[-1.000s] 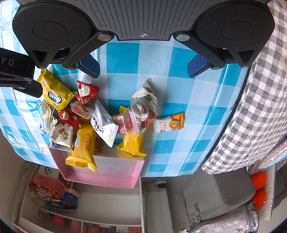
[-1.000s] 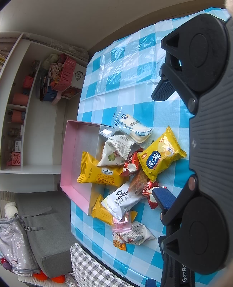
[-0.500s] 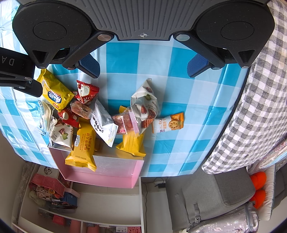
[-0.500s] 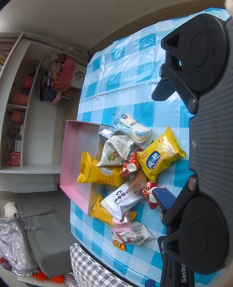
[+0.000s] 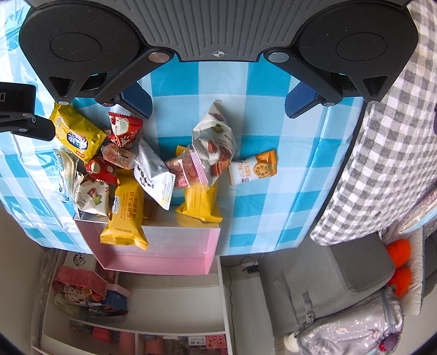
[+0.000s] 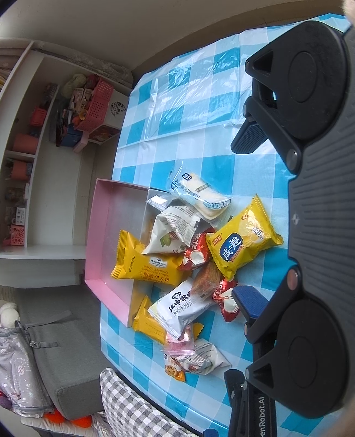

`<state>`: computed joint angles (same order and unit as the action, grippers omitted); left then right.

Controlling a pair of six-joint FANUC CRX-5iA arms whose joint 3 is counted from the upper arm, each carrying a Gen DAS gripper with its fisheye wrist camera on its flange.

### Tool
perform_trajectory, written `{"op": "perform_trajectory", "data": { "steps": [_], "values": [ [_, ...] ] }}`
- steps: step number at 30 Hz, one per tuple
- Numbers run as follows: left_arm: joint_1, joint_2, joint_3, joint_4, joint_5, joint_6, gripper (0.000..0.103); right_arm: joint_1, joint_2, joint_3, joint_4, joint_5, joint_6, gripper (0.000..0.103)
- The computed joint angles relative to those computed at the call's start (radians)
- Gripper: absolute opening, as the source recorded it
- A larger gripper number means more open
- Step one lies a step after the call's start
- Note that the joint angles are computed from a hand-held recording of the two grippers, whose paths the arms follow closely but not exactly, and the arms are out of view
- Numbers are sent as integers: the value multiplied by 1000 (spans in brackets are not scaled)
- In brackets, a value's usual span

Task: Organize snacks
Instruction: 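Close the right gripper on the yellow chip bag while the left grips a white snack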

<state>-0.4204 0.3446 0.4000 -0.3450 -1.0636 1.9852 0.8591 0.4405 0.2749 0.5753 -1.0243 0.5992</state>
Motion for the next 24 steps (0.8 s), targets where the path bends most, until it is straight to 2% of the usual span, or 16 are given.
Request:
{"op": "perform_trajectory", "data": {
  "steps": [4, 7, 10, 14, 17, 20, 24],
  "values": [
    [33, -11, -41, 60, 96, -138, 103, -24, -6, 5, -53, 35, 79, 103],
    [66, -2, -50, 127, 127, -238, 103, -43, -8, 6, -83, 68, 114, 103],
    [83, 12, -36, 131, 116, -241, 103, -58, -9, 6, -119, 90, 173, 103],
    [131, 22, -57, 219, 130, -283, 101, -73, -11, 8, -178, 117, 254, 103],
    [160, 15, -110, 305, 191, -354, 97, -86, -5, 19, -245, 138, 297, 103],
    [181, 21, -153, 380, 240, -464, 90, -95, 15, 55, -326, 120, 363, 103],
    [198, 19, -199, 438, 298, -531, 81, -90, 31, 67, -347, 106, 415, 100]
  ]
}}
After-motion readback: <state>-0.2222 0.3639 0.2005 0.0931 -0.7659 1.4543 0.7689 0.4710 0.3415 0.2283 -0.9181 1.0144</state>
